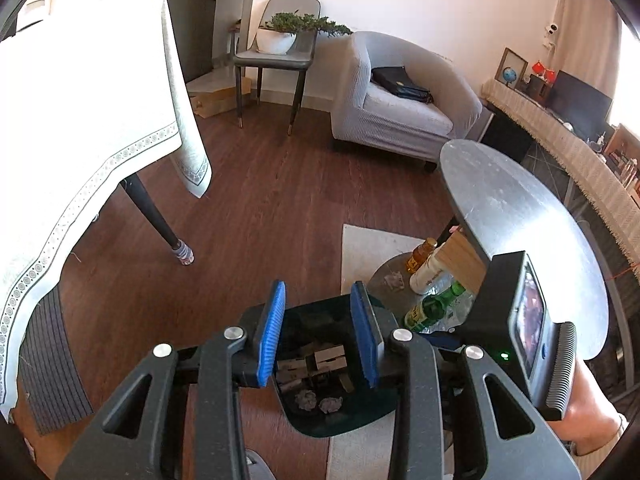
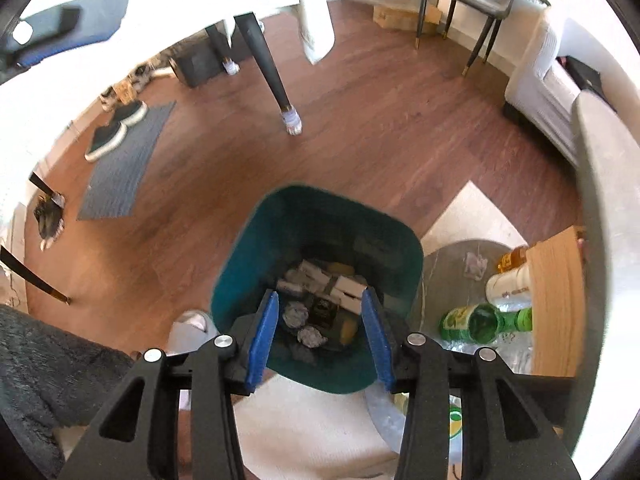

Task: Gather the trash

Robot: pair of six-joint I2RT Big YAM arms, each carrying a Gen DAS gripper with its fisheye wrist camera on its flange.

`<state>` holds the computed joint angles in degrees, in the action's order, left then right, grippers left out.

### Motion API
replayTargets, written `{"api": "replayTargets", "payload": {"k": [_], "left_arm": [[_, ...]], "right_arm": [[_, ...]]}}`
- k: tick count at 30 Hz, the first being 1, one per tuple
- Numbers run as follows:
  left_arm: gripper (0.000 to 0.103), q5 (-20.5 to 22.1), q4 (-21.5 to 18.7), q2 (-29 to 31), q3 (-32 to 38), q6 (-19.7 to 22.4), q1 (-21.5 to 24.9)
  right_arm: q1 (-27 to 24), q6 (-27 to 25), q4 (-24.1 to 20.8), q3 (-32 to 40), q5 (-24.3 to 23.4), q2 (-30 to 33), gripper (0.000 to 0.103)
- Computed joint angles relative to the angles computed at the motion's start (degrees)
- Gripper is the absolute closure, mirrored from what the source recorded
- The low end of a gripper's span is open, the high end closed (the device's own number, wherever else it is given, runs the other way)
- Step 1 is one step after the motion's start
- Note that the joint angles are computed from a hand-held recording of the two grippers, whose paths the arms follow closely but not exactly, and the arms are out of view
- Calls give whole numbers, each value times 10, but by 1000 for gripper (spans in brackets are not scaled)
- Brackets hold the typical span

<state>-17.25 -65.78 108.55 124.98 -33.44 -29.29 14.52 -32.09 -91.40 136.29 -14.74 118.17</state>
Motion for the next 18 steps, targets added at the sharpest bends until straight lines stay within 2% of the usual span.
{"api": "replayTargets", "payload": {"k": [5,9,10,12,15,17,18], "left_arm": [[67,-32,-6,-1,14,11,-11],[67,-43,-13,4,25,18,-19],[64,-52,-17,10,34,21,-23],[53,-64,-22,17,45,20,-29],[48,-81,-22,25,59,16,-40],[39,-92,-18,26,62,15,-48],[34,-99,-10,23,55,15,-53]], "right_arm": [[-11,23,30,-8,-32,-27,59],[-23,41,76,-36,-49,-60,59],[-28,50,92,-50,-52,-72,59],[-39,67,123,-77,-55,-94,59],[-52,77,174,-122,-33,-129,59],[-68,95,196,-145,-35,-147,55],[-74,103,205,-157,-34,-156,48]]}}
